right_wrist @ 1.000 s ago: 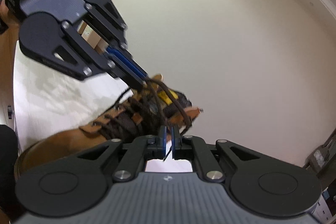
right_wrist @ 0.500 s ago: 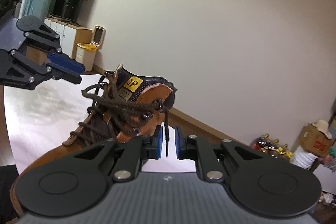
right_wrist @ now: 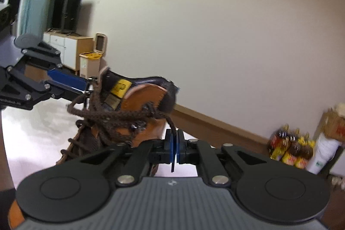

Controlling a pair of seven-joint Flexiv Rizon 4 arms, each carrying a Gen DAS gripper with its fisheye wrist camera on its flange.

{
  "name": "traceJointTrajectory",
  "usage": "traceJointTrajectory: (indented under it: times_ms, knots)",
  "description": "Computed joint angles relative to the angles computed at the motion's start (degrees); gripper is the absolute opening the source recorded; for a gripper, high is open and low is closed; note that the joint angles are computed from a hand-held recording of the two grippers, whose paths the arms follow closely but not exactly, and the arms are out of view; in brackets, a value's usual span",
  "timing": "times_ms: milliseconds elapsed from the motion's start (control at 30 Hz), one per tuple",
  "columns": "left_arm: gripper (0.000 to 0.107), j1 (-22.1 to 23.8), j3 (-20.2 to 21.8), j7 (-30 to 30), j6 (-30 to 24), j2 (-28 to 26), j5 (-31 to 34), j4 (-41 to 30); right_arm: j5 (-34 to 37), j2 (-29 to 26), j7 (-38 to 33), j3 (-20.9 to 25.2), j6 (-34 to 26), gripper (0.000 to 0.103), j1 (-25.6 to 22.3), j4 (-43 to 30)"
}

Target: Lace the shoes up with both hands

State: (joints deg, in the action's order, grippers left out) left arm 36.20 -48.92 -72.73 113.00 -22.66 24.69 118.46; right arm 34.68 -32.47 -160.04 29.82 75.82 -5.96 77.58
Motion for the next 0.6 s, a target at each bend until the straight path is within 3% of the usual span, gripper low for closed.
traceJointTrajectory:
  times_ms: [167, 267, 300, 367, 533, 600]
  knots:
    - [0.018, -0.7, 0.7, -0.1, -0.6, 0.1, -1.3, 0.1, -4.7, 2.4, 9.8, -6.6, -0.1, 0.003, 3.2, 4.2]
    - [0.015, 0.9, -0.9, -1.0, -0.9, 0.2, -1.4, 0.8, -6.3, 3.9, 15.8, -8.1, -4.3, 0.003, 3.0, 6.5]
    - [0.003, 3.1, -3.5, -1.0, -2.0, -0.2, -0.9, 1.0, -6.2, 4.2, 16.2, -7.8, -5.5, 0.003, 2.5, 6.8]
    - [0.002, 5.2, -6.1, 0.2, -2.7, -0.8, -1.5, 1.7, -3.9, 6.0, 14.9, -5.9, -9.8, 0.003, 0.3, 8.0]
    - [0.001, 9.8, -12.3, 4.6, -4.1, -1.8, -1.8, 4.7, 2.2, 8.6, 13.2, -6.5, -16.5, 0.003, -0.4, 7.7]
    - [0.001, 9.2, -11.7, 6.4, -3.8, -0.9, -2.6, 6.0, 3.0, 9.2, 13.1, -7.7, -17.2, 0.003, 1.0, 8.2]
